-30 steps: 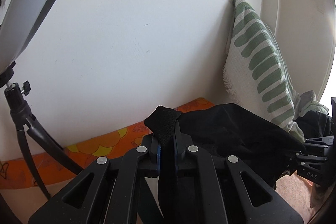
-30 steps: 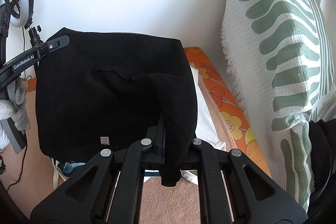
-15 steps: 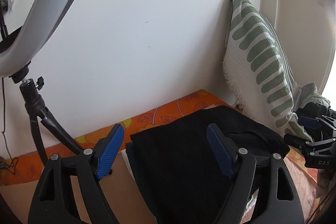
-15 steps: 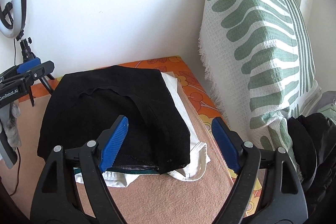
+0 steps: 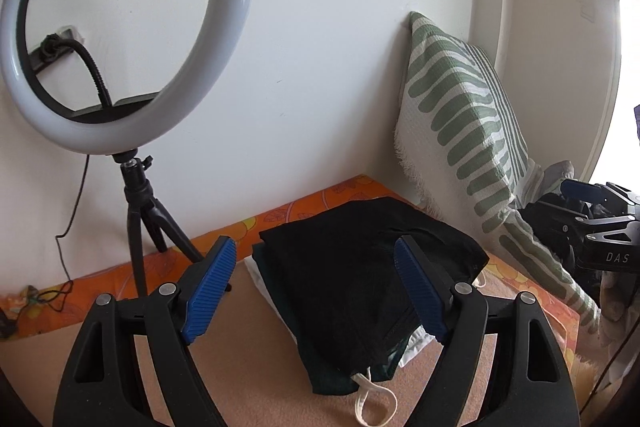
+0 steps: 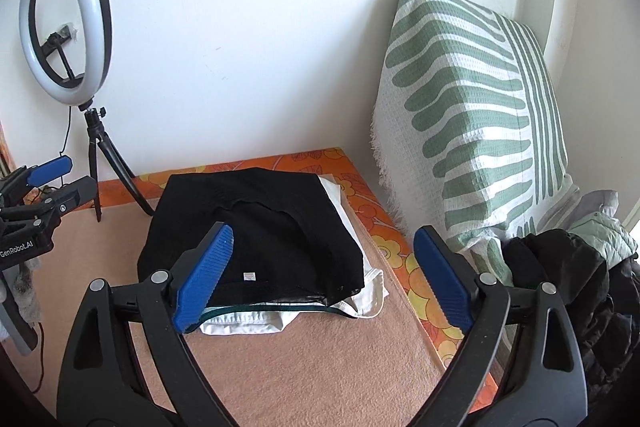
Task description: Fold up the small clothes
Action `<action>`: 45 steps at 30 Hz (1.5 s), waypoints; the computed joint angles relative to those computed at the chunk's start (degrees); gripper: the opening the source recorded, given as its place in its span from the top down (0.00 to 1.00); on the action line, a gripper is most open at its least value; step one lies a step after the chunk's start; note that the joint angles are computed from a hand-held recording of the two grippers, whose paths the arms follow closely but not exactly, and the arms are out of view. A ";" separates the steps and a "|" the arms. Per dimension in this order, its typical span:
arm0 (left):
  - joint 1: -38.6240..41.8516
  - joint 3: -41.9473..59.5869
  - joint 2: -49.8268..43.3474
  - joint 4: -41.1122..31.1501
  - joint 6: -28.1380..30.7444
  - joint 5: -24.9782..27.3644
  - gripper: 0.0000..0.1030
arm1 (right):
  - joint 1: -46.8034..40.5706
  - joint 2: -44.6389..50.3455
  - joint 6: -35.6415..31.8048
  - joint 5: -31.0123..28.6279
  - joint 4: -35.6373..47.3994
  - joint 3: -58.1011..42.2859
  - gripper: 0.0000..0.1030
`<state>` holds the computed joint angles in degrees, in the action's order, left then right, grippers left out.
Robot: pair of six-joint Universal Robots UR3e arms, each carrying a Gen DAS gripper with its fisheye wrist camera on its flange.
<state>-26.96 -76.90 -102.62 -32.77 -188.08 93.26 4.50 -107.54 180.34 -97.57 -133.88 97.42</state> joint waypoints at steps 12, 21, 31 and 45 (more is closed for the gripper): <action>-3.35 -6.53 20.77 -7.83 1.00 3.33 0.19 | 19.36 -1.26 10.38 -14.98 12.41 -14.57 0.02; -4.62 -13.51 37.71 -15.84 0.93 6.56 0.06 | 46.44 4.86 28.10 -35.30 22.75 -23.45 0.00; -18.17 -24.19 53.51 -24.40 -3.31 21.23 0.01 | 70.35 16.00 58.06 -49.04 42.52 -30.51 0.00; -50.33 -36.04 59.45 -41.18 -35.74 46.49 0.01 | 80.63 26.82 77.01 -50.43 50.59 -31.02 0.00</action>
